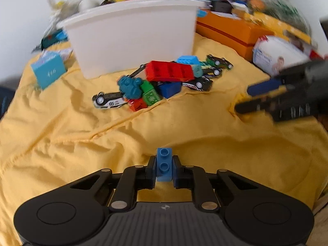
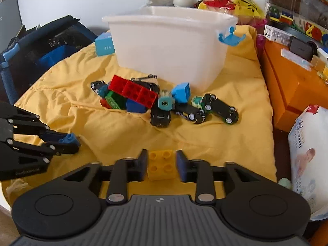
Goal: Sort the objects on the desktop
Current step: 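Carry both bricks over the white bin and open both tools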
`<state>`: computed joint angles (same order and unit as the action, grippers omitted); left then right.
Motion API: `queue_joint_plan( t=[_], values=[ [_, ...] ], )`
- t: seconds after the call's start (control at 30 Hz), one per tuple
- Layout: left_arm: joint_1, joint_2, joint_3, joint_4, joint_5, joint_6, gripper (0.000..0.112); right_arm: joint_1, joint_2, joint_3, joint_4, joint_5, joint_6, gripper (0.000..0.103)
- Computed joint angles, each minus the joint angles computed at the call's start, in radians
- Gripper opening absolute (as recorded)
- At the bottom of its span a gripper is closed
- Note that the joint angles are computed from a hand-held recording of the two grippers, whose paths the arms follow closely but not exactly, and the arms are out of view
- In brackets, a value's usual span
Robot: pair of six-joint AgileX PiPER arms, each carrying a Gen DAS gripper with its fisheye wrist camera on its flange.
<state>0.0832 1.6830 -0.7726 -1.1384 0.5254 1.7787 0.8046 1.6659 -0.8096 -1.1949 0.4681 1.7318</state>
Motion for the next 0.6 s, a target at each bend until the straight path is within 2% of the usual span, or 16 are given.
queue_joint_plan(
  t=[0.07, 0.1, 0.13, 0.3, 0.37, 0.5, 0.6],
  values=[
    [0.009, 0.007, -0.026, 0.027, 0.019, -0.057, 0.018, -0.005, 0.025, -0.007, 0.008, -0.016, -0.027, 0.056],
    [0.016, 0.008, -0.041, 0.036, 0.034, -0.081, 0.018, -0.012, 0.031, -0.01, 0.034, -0.034, -0.061, 0.053],
    [0.022, 0.005, -0.056, 0.039, 0.047, -0.096, 0.018, -0.018, 0.034, -0.006, 0.031, -0.054, -0.064, 0.036],
    [0.029, -0.03, -0.192, -0.009, 0.119, -0.125, 0.018, -0.048, -0.019, -0.03, 0.092, -0.054, -0.202, 0.035],
    [0.014, -0.014, -0.293, -0.047, 0.135, -0.134, 0.018, -0.074, -0.049, -0.066, 0.041, -0.037, -0.221, 0.034],
    [-0.056, 0.083, -0.545, -0.093, 0.119, -0.204, 0.018, -0.154, -0.073, -0.186, -0.193, -0.001, -0.115, 0.035],
    [-0.133, 0.196, -0.744, -0.032, 0.057, -0.322, 0.018, -0.253, -0.005, -0.347, -0.175, -0.038, -0.172, 0.035]
  ],
)
